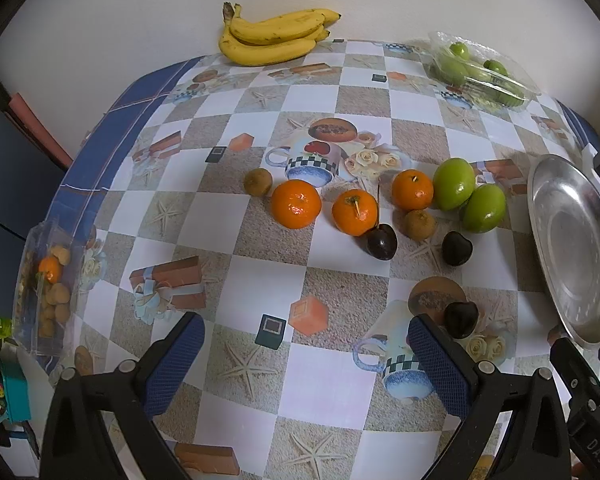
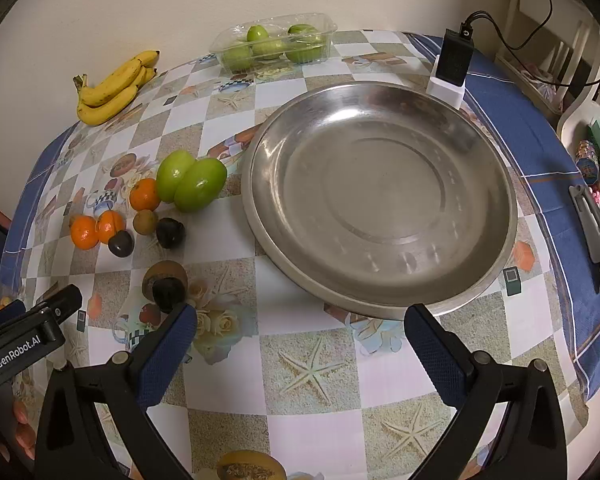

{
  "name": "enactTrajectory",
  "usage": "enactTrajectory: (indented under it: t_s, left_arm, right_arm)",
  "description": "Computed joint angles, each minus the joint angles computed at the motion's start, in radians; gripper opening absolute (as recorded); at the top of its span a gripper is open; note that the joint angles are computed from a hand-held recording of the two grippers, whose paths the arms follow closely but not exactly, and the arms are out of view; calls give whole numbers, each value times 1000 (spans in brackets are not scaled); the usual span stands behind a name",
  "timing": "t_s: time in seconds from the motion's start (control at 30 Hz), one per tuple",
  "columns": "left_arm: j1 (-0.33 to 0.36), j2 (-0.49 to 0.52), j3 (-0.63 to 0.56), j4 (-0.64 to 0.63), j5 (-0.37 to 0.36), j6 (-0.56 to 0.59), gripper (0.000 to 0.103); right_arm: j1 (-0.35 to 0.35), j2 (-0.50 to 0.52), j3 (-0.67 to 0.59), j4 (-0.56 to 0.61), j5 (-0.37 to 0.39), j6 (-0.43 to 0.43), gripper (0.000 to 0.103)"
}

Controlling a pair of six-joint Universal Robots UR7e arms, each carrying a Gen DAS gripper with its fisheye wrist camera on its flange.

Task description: Organize fruits

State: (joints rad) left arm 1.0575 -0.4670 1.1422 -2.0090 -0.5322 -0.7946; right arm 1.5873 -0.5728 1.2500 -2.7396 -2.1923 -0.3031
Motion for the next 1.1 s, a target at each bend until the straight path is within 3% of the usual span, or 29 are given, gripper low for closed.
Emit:
enactTrajectory:
  t_s: [1.1]
  left_arm:
    - [4,-9,12,6,-2,-11,103]
  right_arm:
    - [-2,-2,1,11,-3,15,103]
